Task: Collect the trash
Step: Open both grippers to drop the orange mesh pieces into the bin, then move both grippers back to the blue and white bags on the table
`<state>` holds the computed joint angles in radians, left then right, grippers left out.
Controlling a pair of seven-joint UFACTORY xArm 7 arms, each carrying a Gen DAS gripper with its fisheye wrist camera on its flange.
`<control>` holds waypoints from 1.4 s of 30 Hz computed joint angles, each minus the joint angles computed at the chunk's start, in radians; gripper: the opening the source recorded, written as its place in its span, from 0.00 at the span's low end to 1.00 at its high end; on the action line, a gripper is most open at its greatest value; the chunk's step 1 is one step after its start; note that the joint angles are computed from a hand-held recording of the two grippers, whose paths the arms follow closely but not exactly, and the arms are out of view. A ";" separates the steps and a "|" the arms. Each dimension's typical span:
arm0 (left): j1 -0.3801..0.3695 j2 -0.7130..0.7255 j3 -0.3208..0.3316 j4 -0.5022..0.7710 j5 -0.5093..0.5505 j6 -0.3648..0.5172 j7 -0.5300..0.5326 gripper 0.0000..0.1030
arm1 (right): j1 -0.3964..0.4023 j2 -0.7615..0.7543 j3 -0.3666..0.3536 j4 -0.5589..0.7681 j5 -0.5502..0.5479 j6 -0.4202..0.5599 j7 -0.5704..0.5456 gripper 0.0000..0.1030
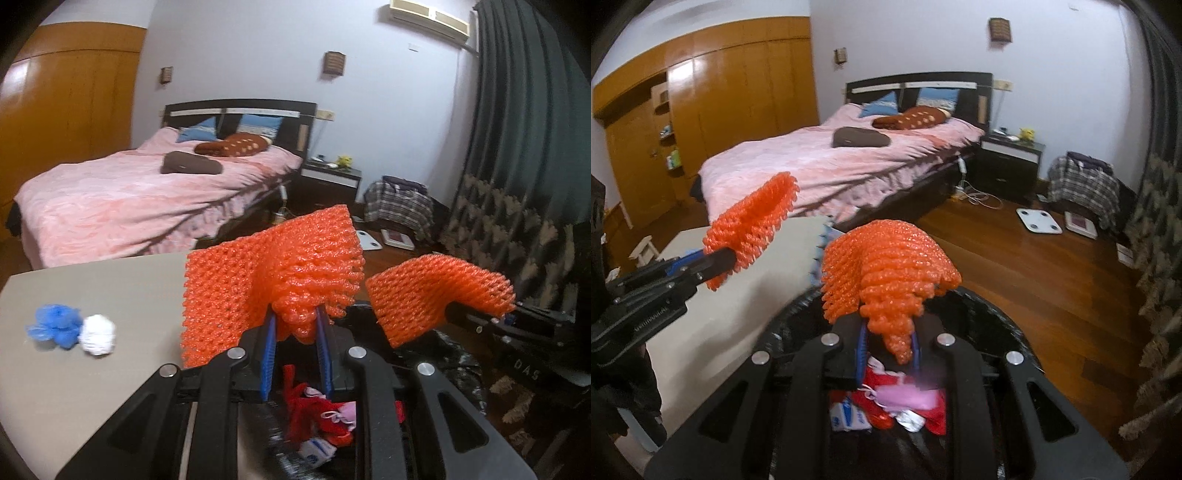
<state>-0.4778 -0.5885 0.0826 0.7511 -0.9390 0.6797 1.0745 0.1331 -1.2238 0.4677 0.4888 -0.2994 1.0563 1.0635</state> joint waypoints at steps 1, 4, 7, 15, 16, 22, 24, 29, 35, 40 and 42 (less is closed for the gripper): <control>-0.007 0.001 -0.006 -0.002 -0.006 -0.002 0.002 0.20 | 0.006 -0.014 0.004 -0.006 0.007 0.020 0.006 0.17; -0.029 0.003 -0.024 -0.012 -0.022 -0.009 0.011 0.20 | 0.027 -0.062 0.003 -0.037 0.018 0.064 0.014 0.17; -0.045 0.020 -0.043 -0.011 -0.026 -0.013 0.010 0.20 | 0.049 -0.111 -0.002 -0.076 0.029 0.093 0.023 0.18; -0.040 0.081 -0.058 0.016 -0.021 0.080 -0.011 0.48 | 0.084 -0.145 0.005 -0.126 0.050 0.158 0.034 0.51; -0.034 0.085 -0.061 0.017 -0.021 0.084 -0.011 0.51 | 0.088 -0.149 0.007 -0.129 0.051 0.165 0.038 0.55; 0.002 0.075 -0.055 0.018 -0.032 0.097 0.013 0.66 | 0.097 -0.152 0.026 -0.126 0.038 0.194 0.056 0.85; 0.013 0.065 -0.051 0.019 -0.034 0.082 0.024 0.69 | 0.093 -0.143 0.026 -0.118 0.031 0.188 0.062 0.88; 0.037 0.043 -0.027 0.024 -0.050 0.019 0.046 0.83 | 0.070 -0.117 0.036 -0.085 0.004 0.147 0.079 0.92; 0.063 0.028 0.015 0.034 -0.039 -0.053 0.057 0.93 | 0.009 -0.002 0.045 -0.015 -0.031 0.024 0.093 0.95; 0.097 0.053 0.064 0.062 -0.015 -0.080 0.060 0.94 | -0.047 0.150 0.050 0.043 -0.064 -0.134 0.111 0.95; 0.112 0.069 0.085 0.075 -0.011 -0.086 0.067 0.94 | -0.065 0.203 0.052 0.067 -0.080 -0.183 0.119 0.95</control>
